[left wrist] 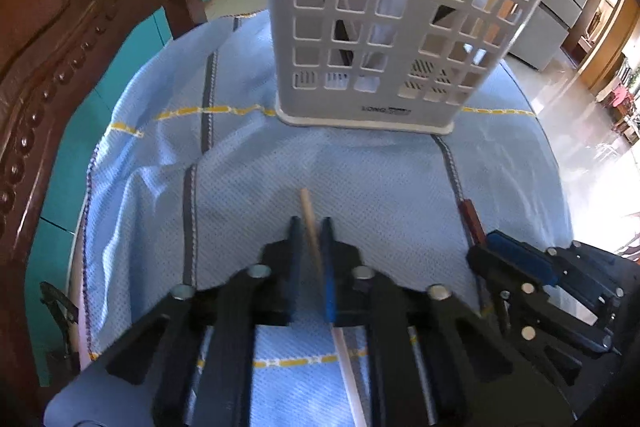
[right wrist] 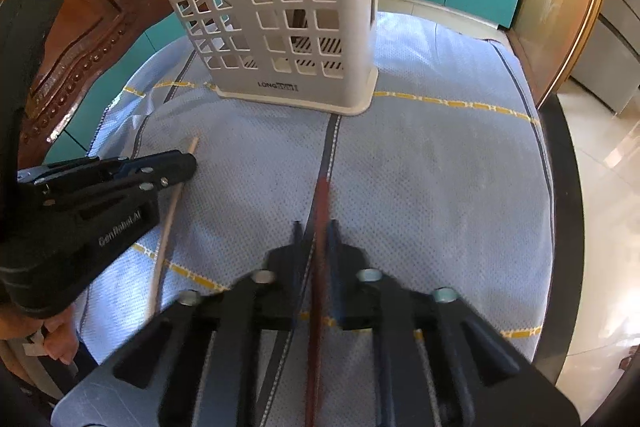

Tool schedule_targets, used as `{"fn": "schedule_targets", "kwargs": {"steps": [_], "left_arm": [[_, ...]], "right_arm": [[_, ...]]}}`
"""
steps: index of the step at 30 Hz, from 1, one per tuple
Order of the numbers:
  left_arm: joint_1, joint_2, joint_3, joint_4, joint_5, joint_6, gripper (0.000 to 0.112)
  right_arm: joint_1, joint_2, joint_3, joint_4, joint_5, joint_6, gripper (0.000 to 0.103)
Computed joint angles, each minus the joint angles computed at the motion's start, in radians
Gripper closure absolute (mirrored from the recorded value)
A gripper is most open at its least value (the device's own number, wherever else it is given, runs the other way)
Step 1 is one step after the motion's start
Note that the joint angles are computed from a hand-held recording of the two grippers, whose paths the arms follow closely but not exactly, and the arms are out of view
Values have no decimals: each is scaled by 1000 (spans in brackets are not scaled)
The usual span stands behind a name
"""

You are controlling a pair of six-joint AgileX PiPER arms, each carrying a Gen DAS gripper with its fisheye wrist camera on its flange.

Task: Organize utensils
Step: 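Lift both held sticks and carry them above the white caddy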

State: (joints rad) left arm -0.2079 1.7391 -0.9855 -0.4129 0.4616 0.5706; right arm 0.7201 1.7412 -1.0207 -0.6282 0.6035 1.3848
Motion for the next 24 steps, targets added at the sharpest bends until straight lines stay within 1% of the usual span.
{"fn": "schedule_targets", "kwargs": {"steps": [3,5,8,11,12,15,17,18,19,20,23,24], "left_arm": [[13,6,-17,-49,16,19,105],[39,-21,-7,-82,13,69,105],[65,-109,32,-188,1,184,105],[110,-222,74,-319,18,333,106],[131,-265,89,-381,35,403,106],[188,-390,132,-507,77,551,107],[210,-447,152,-556,98,599,107],[230,-468,156,-580,123,621,107],[255,-497,162,-604,157,641,107],[274,-524,169,-620,182,654,107],[325,-585,183,-658,246,696,107],[326,-604,185,-658,254,691,107]], "right_arm": [[9,-15,18,-46,-13,54,96],[36,-46,33,-125,15,123,96],[79,-117,63,-220,60,222,96],[137,-201,94,-314,116,319,97],[168,-237,105,-359,150,358,96],[250,-324,133,-455,240,442,96],[305,-380,161,-513,295,496,96],[326,-400,169,-531,319,513,96],[382,-446,189,-580,381,558,96],[407,-470,199,-597,410,575,96],[475,-502,197,-629,496,590,96],[504,-510,185,-640,536,582,96]]}}
